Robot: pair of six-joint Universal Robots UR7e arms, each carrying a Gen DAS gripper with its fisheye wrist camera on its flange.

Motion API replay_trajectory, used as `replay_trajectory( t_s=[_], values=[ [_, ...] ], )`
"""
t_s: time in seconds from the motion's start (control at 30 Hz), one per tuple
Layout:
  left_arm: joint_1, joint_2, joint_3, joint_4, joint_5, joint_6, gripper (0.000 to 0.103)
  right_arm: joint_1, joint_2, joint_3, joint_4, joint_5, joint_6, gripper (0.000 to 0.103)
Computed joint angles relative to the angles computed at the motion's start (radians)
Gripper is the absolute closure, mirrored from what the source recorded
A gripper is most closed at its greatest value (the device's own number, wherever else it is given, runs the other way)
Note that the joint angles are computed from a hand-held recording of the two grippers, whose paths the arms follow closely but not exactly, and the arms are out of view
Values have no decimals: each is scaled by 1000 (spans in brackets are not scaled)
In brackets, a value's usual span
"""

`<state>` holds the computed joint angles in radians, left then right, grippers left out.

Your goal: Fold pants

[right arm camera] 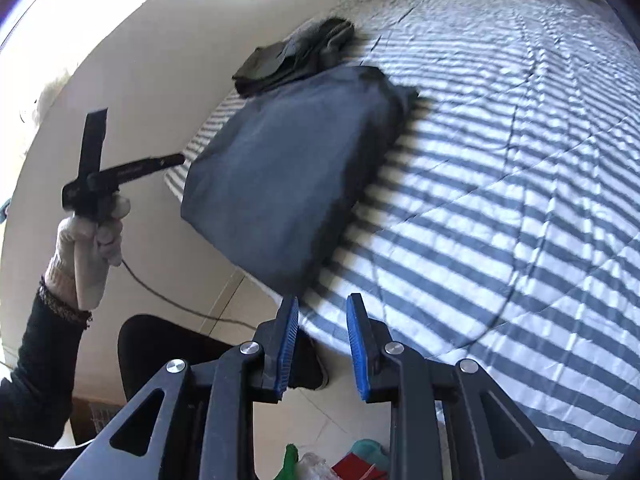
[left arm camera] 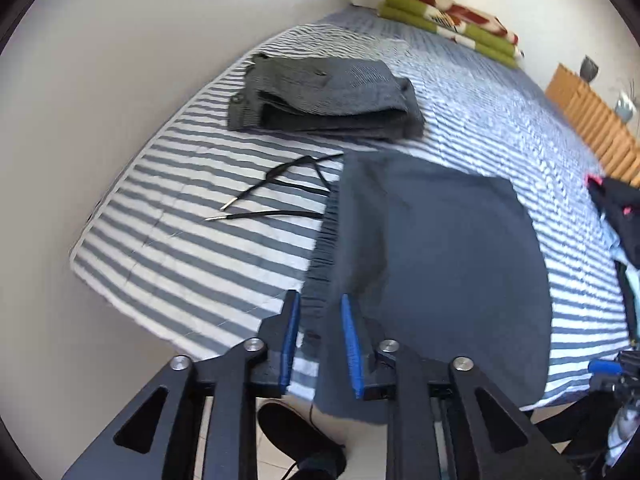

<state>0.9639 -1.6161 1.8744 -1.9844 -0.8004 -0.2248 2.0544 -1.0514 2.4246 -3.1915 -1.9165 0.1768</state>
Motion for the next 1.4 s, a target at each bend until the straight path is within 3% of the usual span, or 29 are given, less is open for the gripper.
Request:
replay_trajectory(
  t_s=[0.07, 0.13, 0.23, 0.37, 0.47, 0.57, 0.73, 0.87, 0.97, 1.07, 1.1, 1.13, 1.2, 1.33, 1.4],
  values=[
    [4, -26, -2, -12, -18, -18, 68, 10, 5, 2, -85, -24, -2, 71],
    [19, -27, -16, -9, -55, -32, 65, 5, 19, -17, -122, -25, 1, 50],
    [34, -2, -16, -24, -81, -2, 65, -7, 45, -54, -112, -27, 35, 50],
    [91, 84, -57, -53, -160, 11, 54, -46, 64, -90, -67, -5, 57, 50],
    [117, 147, -90, -65, -157, 42, 49, -56, 99, -138, -26, -39, 66, 49],
    [139, 192, -127, -48, -157, 63, 43, -89, 136, -194, 21, -11, 80, 48],
    [197, 253, -214, 3, -237, 80, 34, -118, 202, -304, 115, -21, 88, 44],
    [229, 292, -242, 9, -291, 99, 27, -156, 236, -343, 154, 48, 117, 44],
    [243, 305, -242, -28, -320, 108, 23, -159, 247, -345, 131, 70, 107, 36],
    [231, 313, -231, -48, -302, 122, 23, -175, 250, -354, 124, 115, 113, 36],
    [230, 317, -233, -51, -304, 124, 31, -183, 251, -357, 121, 138, 116, 36],
    [229, 322, -237, -50, -320, 122, 37, -188, 253, -359, 119, 153, 114, 38],
    [219, 329, -235, -52, -297, 119, 40, -188, 261, -370, 125, 159, 106, 45],
    [212, 321, -224, -65, -280, 97, 49, -185, 268, -368, 129, 152, 101, 83],
    [206, 312, -212, -80, -274, 85, 55, -179, 271, -369, 121, 145, 96, 89]
  ],
)
